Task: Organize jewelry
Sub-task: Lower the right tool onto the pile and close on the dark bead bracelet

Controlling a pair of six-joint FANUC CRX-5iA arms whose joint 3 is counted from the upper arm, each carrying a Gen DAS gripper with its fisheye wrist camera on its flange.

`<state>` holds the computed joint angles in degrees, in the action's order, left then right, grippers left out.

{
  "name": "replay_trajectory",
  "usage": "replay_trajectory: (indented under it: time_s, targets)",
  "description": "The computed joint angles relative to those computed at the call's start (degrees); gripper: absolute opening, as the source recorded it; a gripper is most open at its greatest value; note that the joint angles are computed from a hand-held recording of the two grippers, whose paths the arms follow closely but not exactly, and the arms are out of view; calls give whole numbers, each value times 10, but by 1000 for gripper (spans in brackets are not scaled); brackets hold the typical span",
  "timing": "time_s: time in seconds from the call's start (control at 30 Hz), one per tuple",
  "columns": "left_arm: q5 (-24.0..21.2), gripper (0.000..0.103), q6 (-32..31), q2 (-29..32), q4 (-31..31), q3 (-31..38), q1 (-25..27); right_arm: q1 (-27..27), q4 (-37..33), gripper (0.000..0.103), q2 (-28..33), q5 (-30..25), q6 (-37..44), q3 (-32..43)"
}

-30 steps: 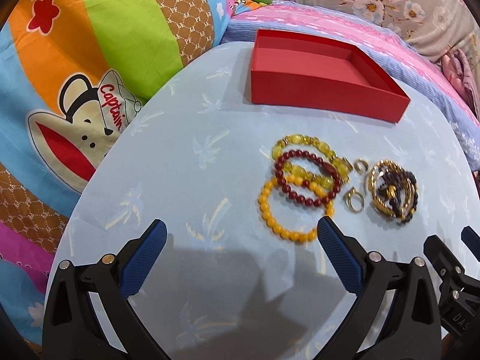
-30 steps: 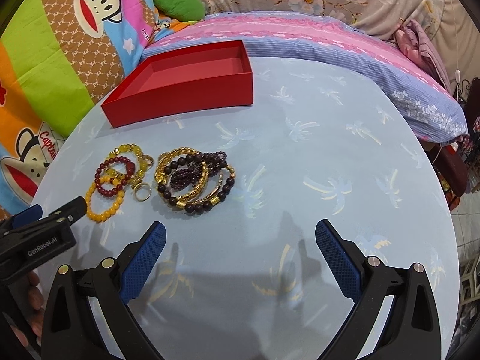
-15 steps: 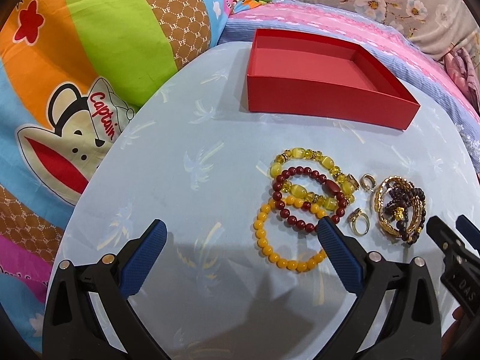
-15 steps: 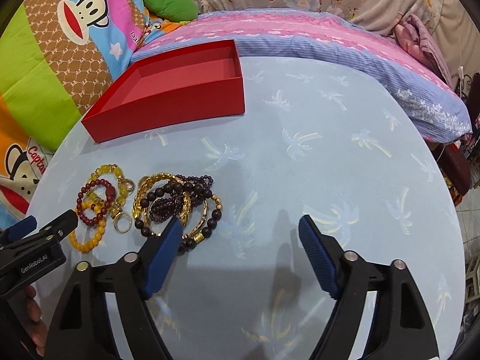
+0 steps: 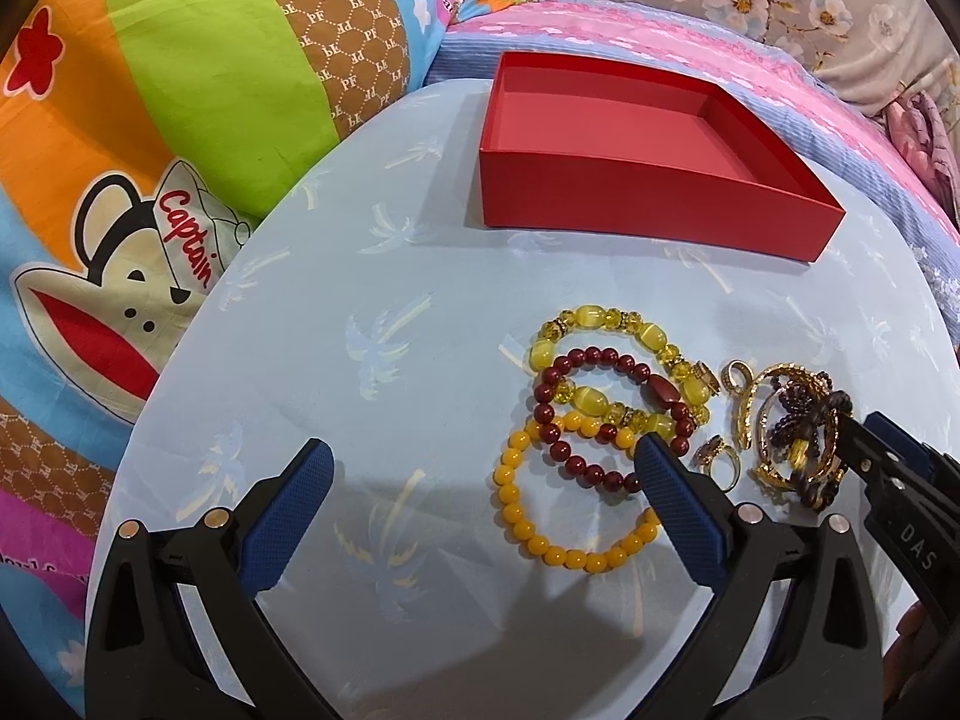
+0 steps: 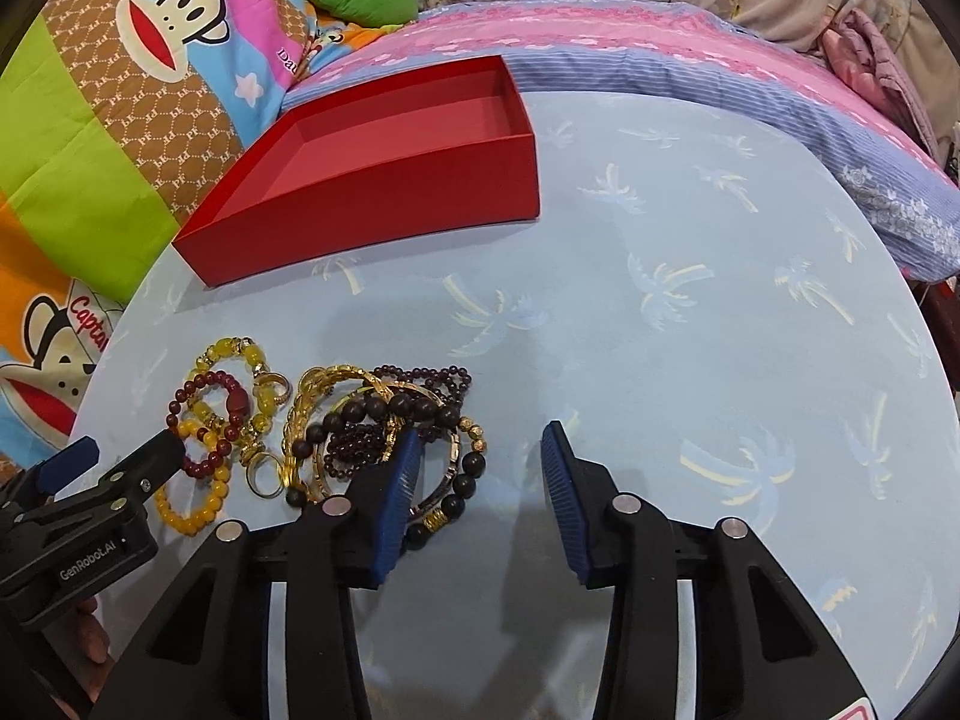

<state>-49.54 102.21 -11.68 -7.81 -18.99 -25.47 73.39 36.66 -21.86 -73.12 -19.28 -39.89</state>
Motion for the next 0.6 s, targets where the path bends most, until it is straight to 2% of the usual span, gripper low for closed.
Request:
replay_trajectory:
  time_s: [0.07, 0.2, 0.37, 0.6]
  targets:
    - [1, 96, -2, 2, 3, 0, 1, -2, 5, 33, 3, 5, 4, -2]
    - [4, 96, -10, 3, 11, -2, 7, -6, 6, 13, 1, 19, 11, -3]
    - [6, 95, -16, 5, 19, -4, 13, 3, 12, 10, -8, 17, -1, -8]
    - [14, 86, -40, 13, 45, -8, 27, 29, 25, 8, -22, -3, -24, -9]
